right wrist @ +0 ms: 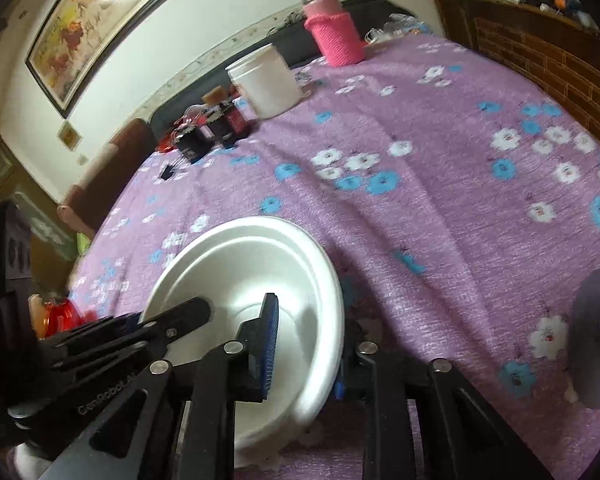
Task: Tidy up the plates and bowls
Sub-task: 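Carry the foam bowl with the left tool over the bowl stack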
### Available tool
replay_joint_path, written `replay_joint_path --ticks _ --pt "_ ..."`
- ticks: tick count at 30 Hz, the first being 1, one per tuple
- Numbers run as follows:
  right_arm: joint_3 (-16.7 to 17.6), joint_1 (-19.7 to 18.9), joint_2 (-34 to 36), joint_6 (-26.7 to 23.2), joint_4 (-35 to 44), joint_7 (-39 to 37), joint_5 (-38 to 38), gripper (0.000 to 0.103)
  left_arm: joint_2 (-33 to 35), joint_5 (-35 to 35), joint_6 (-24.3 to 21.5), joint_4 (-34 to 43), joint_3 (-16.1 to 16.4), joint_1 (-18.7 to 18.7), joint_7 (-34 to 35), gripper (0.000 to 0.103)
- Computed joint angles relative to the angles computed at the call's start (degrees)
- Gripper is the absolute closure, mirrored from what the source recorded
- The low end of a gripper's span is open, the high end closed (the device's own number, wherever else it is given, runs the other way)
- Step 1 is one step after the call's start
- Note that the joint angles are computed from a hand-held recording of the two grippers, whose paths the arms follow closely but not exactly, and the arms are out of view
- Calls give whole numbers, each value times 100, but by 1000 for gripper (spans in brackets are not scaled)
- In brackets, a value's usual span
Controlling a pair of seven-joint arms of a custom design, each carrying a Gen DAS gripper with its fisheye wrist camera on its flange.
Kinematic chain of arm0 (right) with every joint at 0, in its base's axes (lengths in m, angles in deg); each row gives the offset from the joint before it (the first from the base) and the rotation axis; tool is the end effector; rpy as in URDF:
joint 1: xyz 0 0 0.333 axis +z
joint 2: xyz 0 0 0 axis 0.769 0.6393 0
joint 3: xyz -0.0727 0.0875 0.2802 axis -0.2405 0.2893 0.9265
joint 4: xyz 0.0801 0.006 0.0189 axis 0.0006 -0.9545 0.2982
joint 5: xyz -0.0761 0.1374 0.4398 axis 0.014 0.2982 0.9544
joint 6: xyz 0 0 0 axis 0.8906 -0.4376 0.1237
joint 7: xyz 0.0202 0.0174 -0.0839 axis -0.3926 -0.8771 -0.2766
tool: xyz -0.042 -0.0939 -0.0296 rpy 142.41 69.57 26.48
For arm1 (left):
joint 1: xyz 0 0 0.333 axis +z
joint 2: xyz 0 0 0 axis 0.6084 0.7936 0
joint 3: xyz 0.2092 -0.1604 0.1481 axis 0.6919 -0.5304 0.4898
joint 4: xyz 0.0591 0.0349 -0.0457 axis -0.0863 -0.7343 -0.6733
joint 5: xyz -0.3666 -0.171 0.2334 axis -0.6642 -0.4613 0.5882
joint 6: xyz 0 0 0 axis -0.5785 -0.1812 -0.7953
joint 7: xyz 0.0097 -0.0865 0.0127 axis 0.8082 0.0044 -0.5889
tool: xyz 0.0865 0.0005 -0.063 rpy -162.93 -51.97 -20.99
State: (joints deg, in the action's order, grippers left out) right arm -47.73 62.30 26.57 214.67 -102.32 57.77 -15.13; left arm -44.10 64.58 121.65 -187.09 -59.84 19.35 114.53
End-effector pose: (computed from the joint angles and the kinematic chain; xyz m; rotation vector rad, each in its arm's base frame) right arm 0.6480 0.1644 0.4107 -1.7312 1.5954 -0.1006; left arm 0.6577 -0.3397 0.4139 -1.9599 1.9165 -0.7105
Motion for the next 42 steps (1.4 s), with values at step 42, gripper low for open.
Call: replay_joint_path --ticks 42 --pt "714 1732 -73 76 1078 -1164 238 93 -5733 1819 -290 -4476 -1016 2454 -2509 83"
